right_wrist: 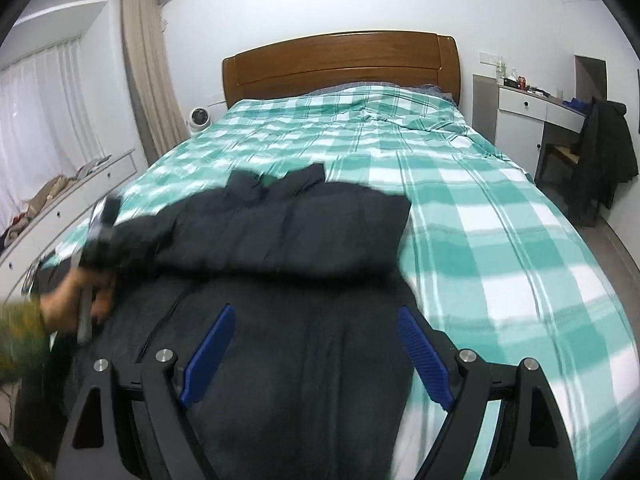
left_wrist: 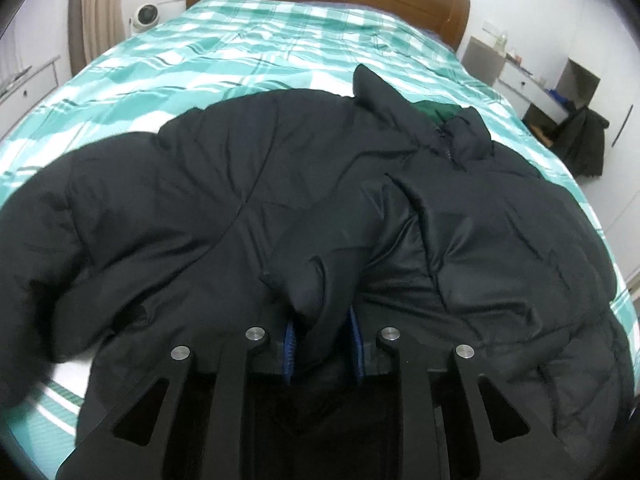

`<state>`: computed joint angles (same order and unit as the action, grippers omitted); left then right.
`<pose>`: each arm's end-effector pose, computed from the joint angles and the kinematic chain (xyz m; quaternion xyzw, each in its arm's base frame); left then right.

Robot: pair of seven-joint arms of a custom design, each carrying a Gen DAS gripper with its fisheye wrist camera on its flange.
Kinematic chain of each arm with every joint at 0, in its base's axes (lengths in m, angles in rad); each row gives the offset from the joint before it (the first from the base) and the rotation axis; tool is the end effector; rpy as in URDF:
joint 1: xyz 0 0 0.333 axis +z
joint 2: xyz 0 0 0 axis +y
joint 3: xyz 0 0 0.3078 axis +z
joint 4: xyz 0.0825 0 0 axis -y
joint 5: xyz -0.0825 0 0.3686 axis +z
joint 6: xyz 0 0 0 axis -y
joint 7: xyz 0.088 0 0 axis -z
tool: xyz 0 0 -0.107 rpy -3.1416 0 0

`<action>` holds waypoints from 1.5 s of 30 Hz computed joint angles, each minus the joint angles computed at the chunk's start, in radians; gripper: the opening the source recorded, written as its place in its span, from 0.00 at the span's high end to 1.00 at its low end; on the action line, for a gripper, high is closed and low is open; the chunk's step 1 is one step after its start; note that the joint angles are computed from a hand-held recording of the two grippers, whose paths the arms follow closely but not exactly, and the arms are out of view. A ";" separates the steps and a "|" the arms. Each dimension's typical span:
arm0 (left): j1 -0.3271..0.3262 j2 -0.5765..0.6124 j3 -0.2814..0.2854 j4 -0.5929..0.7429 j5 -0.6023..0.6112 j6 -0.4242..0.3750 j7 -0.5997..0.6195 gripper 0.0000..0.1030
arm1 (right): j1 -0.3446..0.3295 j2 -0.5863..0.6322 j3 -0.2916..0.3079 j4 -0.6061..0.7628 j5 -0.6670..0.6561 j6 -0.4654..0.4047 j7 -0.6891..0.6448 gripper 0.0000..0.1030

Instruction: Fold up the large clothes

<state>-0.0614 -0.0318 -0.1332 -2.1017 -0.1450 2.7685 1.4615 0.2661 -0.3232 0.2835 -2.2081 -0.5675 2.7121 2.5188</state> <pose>0.5621 -0.1052 0.5134 -0.6734 0.6541 -0.3023 0.1650 0.4052 0.2898 0.5940 -0.6478 0.6174 -0.2629 0.3607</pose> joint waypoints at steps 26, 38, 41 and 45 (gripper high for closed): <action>-0.006 0.011 0.001 -0.030 -0.256 0.080 0.182 0.76 | 0.126 0.629 -0.240 0.698 0.375 -0.210 -0.399 0.56; -0.008 0.012 0.002 -0.031 -0.265 0.080 0.190 0.76 | 0.160 0.924 -0.298 1.035 0.382 -0.405 -0.382 0.56; -0.008 0.013 0.002 -0.031 -0.274 0.082 0.196 0.76 | 0.158 0.813 -0.288 0.888 0.373 -0.346 -0.396 0.56; -0.008 0.014 0.001 -0.031 -0.275 0.083 0.197 0.76 | 0.141 0.655 -0.243 0.686 0.402 -0.291 -0.459 0.56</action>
